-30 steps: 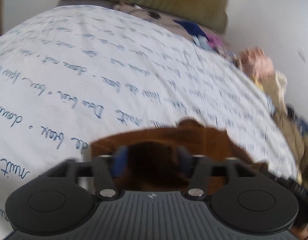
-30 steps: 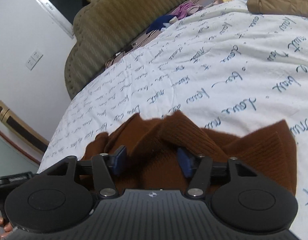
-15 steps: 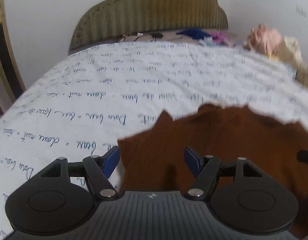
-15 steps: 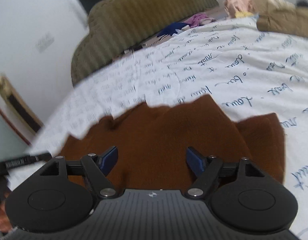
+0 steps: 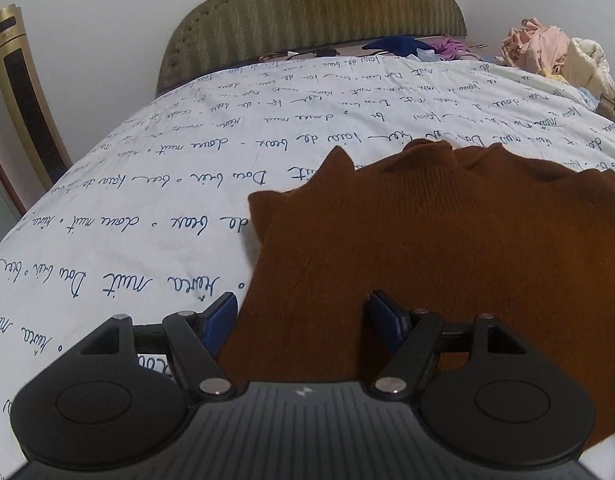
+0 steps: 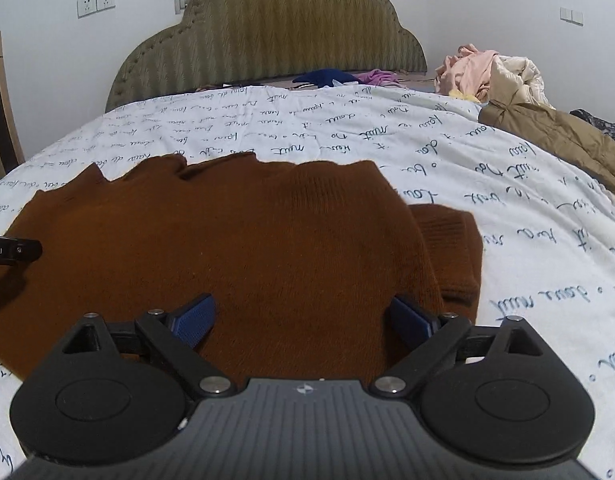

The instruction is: Fold small clothes

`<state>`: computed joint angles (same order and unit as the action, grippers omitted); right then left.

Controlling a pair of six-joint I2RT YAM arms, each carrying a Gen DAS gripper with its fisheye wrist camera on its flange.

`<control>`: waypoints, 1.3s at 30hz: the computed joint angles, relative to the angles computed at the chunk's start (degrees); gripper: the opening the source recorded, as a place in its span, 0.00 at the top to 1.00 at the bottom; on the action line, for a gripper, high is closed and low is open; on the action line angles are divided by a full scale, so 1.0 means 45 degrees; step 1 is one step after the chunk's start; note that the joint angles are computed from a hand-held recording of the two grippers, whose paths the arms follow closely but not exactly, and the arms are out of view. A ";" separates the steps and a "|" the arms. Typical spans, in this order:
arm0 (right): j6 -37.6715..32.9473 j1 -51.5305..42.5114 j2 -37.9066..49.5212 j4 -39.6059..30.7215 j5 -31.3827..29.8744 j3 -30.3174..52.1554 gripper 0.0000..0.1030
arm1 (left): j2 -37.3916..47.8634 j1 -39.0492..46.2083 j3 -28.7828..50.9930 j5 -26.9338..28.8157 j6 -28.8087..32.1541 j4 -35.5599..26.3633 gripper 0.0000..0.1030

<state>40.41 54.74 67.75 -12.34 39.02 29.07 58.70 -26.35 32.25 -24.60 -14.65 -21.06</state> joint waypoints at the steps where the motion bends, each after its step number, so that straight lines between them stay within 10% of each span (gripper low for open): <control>1: 0.0025 0.0101 0.0093 0.0043 0.0094 -0.0008 0.07 | -0.0043 0.0001 -0.0056 -0.0020 -0.0012 0.0022 0.28; 11: 0.1011 0.1258 -0.0537 -0.0587 0.1169 -0.0282 0.05 | -0.2441 0.0869 -0.0706 0.0458 0.0399 -0.1298 0.26; 18: 0.2964 0.2023 -0.2684 -0.4120 0.2476 -0.0229 0.09 | -0.4438 0.5490 -0.1201 0.5271 0.3074 -0.2221 0.27; 25: 0.3005 0.1140 -0.4227 -0.3897 0.0483 -0.1249 0.75 | -0.4489 0.7173 -0.1132 0.8311 0.4369 -0.3392 0.88; 29: 0.3536 0.1538 -0.5095 -0.4496 0.0770 -0.1362 0.87 | -0.5616 0.7365 -0.1016 0.8632 0.4819 -0.4461 0.93; 36: 0.3921 0.1787 -0.5192 -0.6194 0.0772 -0.0965 0.88 | -0.6501 0.8350 -0.1385 0.8973 0.5740 -0.5269 0.94; 39: 0.6372 0.3035 -0.3989 -0.7877 0.2574 -0.0220 0.51 | -0.6444 0.8893 -0.1073 0.9306 0.5606 -0.5547 0.91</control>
<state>69.08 68.40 49.80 -47.78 50.60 28.08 29.70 13.67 27.42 17.28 10.58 -46.02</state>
